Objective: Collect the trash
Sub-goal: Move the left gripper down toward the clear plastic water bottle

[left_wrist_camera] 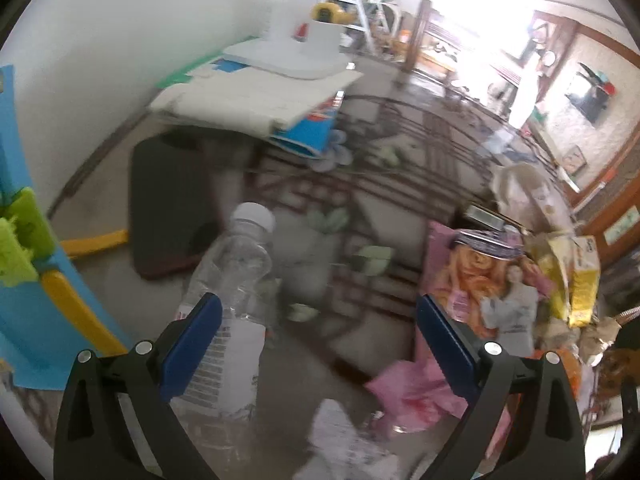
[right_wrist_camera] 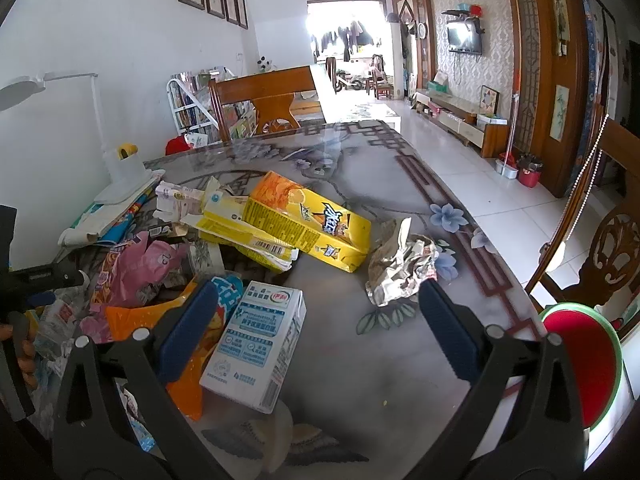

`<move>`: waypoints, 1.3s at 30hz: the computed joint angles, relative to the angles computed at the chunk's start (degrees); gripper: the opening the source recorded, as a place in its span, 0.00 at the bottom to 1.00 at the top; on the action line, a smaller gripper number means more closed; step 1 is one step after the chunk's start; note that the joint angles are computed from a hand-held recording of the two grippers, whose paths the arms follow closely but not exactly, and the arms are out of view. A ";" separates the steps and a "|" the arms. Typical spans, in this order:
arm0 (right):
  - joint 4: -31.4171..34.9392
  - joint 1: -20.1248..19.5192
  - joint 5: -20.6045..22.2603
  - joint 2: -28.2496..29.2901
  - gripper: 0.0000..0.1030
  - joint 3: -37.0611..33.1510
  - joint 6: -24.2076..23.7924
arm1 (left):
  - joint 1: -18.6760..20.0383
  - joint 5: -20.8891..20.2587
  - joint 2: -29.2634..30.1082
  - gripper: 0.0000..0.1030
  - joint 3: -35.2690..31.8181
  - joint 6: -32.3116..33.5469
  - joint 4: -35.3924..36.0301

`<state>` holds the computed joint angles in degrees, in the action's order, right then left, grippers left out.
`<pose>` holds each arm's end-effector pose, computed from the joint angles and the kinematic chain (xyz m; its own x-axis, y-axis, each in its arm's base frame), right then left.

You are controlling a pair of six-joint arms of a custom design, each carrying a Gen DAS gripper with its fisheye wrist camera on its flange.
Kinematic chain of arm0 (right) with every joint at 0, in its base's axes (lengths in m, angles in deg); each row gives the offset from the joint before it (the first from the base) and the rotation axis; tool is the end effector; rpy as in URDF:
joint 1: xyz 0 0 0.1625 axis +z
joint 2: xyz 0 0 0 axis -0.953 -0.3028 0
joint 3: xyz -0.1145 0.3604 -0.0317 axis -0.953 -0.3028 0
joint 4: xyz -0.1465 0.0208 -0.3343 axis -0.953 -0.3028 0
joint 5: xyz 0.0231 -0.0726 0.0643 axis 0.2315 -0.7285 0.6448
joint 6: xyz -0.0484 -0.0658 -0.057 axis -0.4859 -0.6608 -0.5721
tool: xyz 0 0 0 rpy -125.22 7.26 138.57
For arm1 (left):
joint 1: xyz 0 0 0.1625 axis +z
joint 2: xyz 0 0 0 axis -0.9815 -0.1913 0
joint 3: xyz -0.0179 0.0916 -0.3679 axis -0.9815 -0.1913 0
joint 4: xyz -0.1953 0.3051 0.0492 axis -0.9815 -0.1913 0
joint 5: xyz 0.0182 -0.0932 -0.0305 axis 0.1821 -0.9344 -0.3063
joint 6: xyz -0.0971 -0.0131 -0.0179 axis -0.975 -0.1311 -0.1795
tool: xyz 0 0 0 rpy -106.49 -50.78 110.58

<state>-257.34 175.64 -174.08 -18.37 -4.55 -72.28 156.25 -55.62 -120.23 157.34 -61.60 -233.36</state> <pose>0.2289 -0.6427 0.0147 -0.7717 0.0691 0.6322 -0.4902 0.5687 -0.6605 0.0469 -0.7191 0.2622 -0.7881 -0.3084 -0.5327 0.1085 0.7823 -0.6134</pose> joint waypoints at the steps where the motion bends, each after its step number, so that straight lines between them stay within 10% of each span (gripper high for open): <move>1: 0.25 -0.01 0.07 -0.05 0.96 0.04 0.09 | 0.13 -0.40 -0.08 0.90 -0.07 -0.20 -0.02; 7: 1.06 -0.19 0.43 -0.35 0.96 0.14 0.09 | 0.61 -4.58 -1.15 0.83 0.82 0.26 -0.44; 14: 1.47 -0.30 0.49 -0.46 0.96 0.17 0.48 | 2.64 -11.79 -1.71 0.00 0.32 -4.95 4.24; 19: 2.30 -0.49 0.96 -0.83 0.96 0.64 1.31 | 2.07 -9.33 -0.99 0.00 -0.13 -4.97 4.97; 21: 2.73 -0.63 1.11 -1.03 0.96 0.80 1.83 | 2.41 -9.95 -1.02 0.22 -0.26 -6.09 6.32; 26: 3.94 -0.91 1.90 -1.76 0.96 1.61 3.45 | 1.96 -10.46 -1.19 0.00 0.83 -4.07 4.23; 31: 4.88 -1.09 2.72 -2.17 0.96 2.08 3.85 | -0.17 -3.76 -0.74 0.03 2.03 1.07 1.35; 34: 5.58 -1.11 2.52 -2.11 0.96 1.96 4.10 | -2.12 4.02 0.56 0.67 2.26 6.90 -3.58; 39: 6.88 -1.31 2.87 -2.27 0.96 2.02 5.27 | -3.86 10.02 2.45 0.72 0.26 18.78 -8.44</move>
